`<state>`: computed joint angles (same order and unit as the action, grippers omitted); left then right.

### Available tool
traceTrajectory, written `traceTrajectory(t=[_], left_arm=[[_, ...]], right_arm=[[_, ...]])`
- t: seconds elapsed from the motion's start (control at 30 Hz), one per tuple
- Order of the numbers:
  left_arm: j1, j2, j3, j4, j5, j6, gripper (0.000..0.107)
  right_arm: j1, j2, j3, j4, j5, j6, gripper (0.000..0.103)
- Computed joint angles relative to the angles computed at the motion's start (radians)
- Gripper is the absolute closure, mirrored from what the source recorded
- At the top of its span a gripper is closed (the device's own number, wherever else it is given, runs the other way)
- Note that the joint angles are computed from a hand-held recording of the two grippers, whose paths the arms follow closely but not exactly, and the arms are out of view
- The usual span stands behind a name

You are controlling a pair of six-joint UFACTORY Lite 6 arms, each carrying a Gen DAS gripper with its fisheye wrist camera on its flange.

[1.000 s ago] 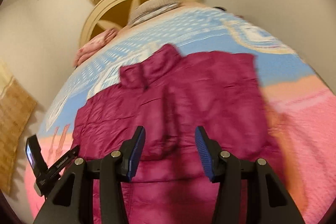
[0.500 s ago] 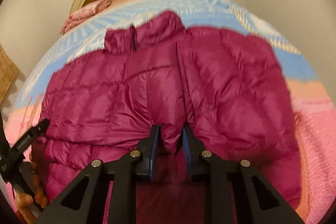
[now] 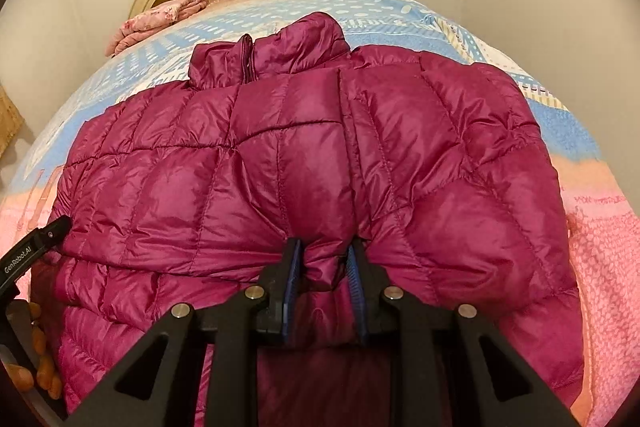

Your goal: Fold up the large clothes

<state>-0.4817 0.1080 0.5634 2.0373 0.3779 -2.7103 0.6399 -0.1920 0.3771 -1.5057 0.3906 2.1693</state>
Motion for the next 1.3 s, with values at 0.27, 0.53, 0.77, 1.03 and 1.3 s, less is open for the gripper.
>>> traceTrajectory(t=[0.27,0.53,0.77,1.03,1.3], left_arm=[[0.001,0.002,0.003,-0.013,-0.007,0.019,0.004],[-0.034,-0.065,-0.018,-0.195,-0.002,0.249,0.004],[-0.104,-0.216,-0.074,-0.411,0.043,0.536,0.004],[0.017,-0.195,0.142,-0.64,-0.115,0.99,0.004],[0.043,0.215,0.544,-0.932,-0.163,1.263,0.004]], right_arm=[[0.037,0.022,0.026,0.089,0.04,-0.077,0.079],[0.157,-0.109,0.067,0.403,0.173,-0.338,0.072],[0.266,-0.471,0.056,0.511,0.354,-0.455,0.024],[-0.272,-0.119,0.471,1.124,0.1,-1.292,0.024],[-0.444,0.638,1.204,1.642,0.185,-1.719,0.024]])
